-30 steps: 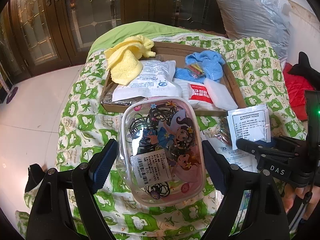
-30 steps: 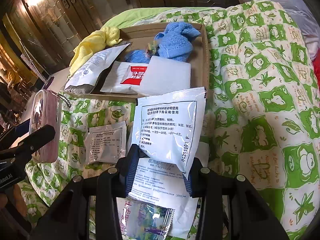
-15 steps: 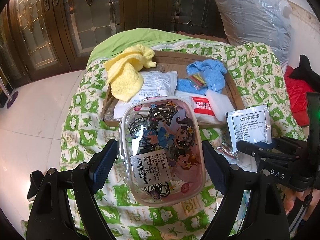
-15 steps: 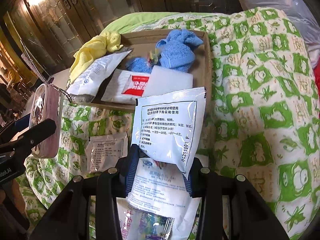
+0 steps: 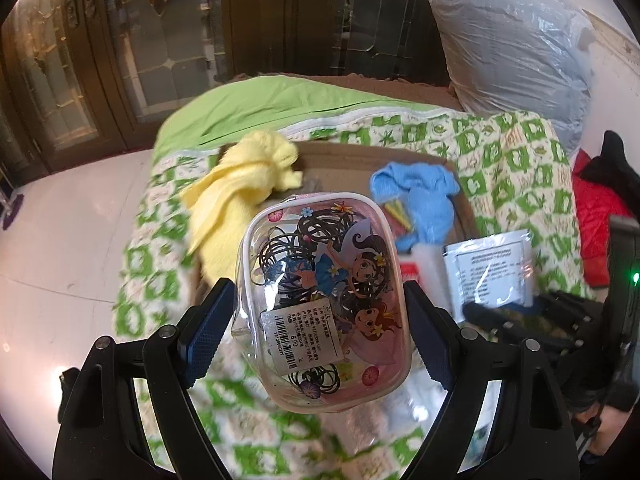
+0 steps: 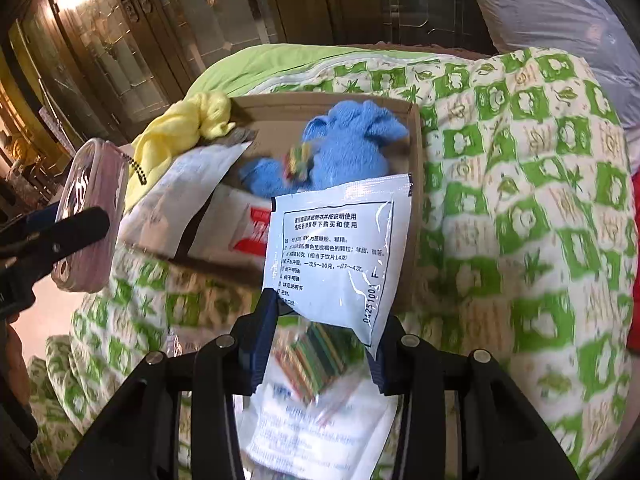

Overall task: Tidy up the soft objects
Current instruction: 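Carry the plastic box to the tray with the left tool while the right tool carries the sachet there, then lower the box and sachet into the tray and open both tools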

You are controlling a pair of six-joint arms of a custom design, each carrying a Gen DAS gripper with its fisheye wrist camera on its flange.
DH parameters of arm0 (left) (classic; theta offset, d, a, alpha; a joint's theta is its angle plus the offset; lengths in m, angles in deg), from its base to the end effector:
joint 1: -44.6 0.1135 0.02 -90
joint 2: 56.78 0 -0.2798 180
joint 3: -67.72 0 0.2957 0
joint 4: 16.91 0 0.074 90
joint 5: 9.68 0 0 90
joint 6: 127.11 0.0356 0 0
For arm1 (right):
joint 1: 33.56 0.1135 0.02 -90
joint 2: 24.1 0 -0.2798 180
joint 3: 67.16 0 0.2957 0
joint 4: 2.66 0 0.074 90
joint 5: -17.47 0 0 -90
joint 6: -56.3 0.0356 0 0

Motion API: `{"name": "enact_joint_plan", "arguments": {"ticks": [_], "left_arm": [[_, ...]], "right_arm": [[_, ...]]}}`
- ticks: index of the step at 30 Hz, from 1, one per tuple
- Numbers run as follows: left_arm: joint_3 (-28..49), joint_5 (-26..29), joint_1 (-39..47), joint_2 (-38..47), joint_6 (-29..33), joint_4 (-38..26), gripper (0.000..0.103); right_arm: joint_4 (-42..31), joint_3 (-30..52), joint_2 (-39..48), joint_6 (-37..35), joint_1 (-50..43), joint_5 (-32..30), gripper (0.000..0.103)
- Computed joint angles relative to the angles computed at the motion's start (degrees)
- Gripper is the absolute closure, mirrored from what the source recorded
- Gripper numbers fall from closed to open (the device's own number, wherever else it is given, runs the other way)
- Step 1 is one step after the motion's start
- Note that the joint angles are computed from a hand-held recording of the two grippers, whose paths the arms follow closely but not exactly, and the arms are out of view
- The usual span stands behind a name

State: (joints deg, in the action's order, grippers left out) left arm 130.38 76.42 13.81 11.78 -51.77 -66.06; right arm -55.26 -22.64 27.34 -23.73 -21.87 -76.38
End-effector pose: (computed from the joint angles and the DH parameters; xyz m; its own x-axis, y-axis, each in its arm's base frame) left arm 0.2371 -0.1385 0.2538 -0.8020 0.1840 -0.5683 0.2835 0.9546 -0.0910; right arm 0.1902 0.0418 0.2023 -0.8720 -0.0040 -0.4896 -0.0858 0.9857 0.1448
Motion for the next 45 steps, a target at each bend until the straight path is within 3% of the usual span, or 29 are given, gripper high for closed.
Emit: {"name": "enact_joint_plan", "arguments": {"ticks": [10, 23, 31, 37, 45], "left_arm": [[13.17, 8.59, 3.57, 19.38, -1.26, 3.67, 0.019], [23.02, 7.41, 1.46, 32.82, -0.58, 5.91, 0.019], [26.61, 3.84, 0.07, 36.63, 0.84, 3.95, 0.018], [25.38, 2.58, -0.2, 35.71, 0.52, 5.44, 0.018], [19.97, 1.72, -1.76, 26.73, 1.58, 4.8, 0.018]], "right_arm": [[6.0, 2.99, 11.58, -1.73, -2.72, -3.57, 0.063], [7.72, 5.79, 17.5, -1.3, -5.81, -6.21, 0.062], [9.97, 5.35, 18.67, -0.96, -6.13, -7.26, 0.06], [11.37, 5.01, 18.17, -0.76, -5.82, -6.46, 0.037], [11.52, 1.78, 12.21, -1.56, -6.34, -5.38, 0.028]]}}
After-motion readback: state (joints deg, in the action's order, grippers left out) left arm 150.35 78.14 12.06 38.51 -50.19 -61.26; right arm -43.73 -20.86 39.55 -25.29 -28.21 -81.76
